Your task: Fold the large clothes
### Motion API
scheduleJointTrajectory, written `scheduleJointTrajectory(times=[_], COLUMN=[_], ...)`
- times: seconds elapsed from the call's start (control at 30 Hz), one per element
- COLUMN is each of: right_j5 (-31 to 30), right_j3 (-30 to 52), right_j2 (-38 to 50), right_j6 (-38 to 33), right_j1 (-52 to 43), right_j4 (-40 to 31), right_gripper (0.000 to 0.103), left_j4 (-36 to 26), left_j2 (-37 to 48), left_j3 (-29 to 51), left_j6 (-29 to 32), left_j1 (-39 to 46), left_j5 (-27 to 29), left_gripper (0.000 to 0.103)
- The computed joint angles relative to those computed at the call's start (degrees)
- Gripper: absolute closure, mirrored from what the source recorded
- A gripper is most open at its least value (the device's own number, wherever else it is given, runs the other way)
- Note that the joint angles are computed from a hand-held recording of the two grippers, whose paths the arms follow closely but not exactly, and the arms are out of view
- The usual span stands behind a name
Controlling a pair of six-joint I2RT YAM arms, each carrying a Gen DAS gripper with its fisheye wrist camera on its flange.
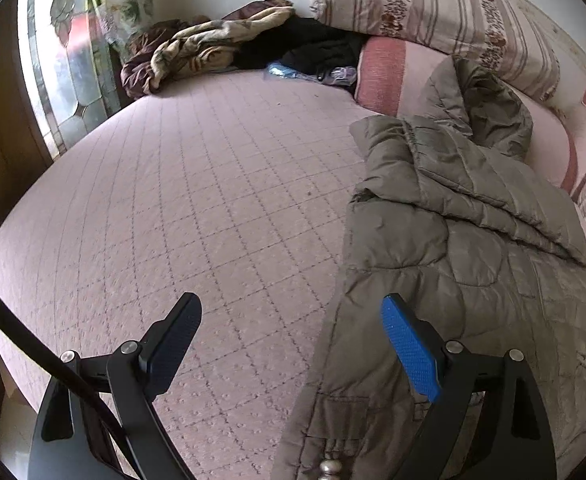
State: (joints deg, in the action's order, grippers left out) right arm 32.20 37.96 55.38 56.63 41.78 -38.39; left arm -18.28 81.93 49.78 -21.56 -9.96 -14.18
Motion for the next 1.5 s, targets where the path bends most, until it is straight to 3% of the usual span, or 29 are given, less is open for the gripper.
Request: scheduleJointTrajectory(times=[0.43,0.7,0.8,0.97,1.07,1.17,1.33,1.5], right_j5=[1.2,13.6,14.2,1.0,-13.2,-25.7,-40.3,-45.0], right_j3=[-1.0,-0.5,-2.0,-4.2,-4.8,-4.7,-6.0,-9.4], right_j2=[0.5,-1.7,-4.2,-9.9,-13.5,-9.4,0.1,4.8], right_j6=[1.5,8.5,6.4,-6.8,-18.9,-28.6,-34.8,-35.1], right_j1=[1.0,5.5,4.6,-8.9,-26.5,-42.2,-56.1,-57.6], right_j4=[0.0,-6.5,-4.2,1.4,4.1,6.3,11.8,17.1], right_gripper=[0.023,0.020,0.018,0.018,0.018,0.018,0.018,0.018], left_j4=[0.0,0.2,0.0,-5.5,-8.3,-10.4,-12.0,-9.3], left_j2=[-0.3,-1.1,-2.2,-9.4,-13.2,-14.1,-13.6,-11.4], left_j3=[-0.3,-1.0,-1.1,-1.2,-2.2,-2.8,-4.3,-6.1], left_j6=[0.1,-0.6,-0.9,-1.2,0.3,0.2,-3.2,-4.2], left_j1=[0.5,0.8,0.7,0.8,1.7,3.8,6.0,1.5], left_j5=[0.8,1.3,0.9,-0.1,0.4,2.9,8.5,9.2], left_gripper=[0.012,0.012,0.012,0.012,0.012,0.012,0.012,0.012])
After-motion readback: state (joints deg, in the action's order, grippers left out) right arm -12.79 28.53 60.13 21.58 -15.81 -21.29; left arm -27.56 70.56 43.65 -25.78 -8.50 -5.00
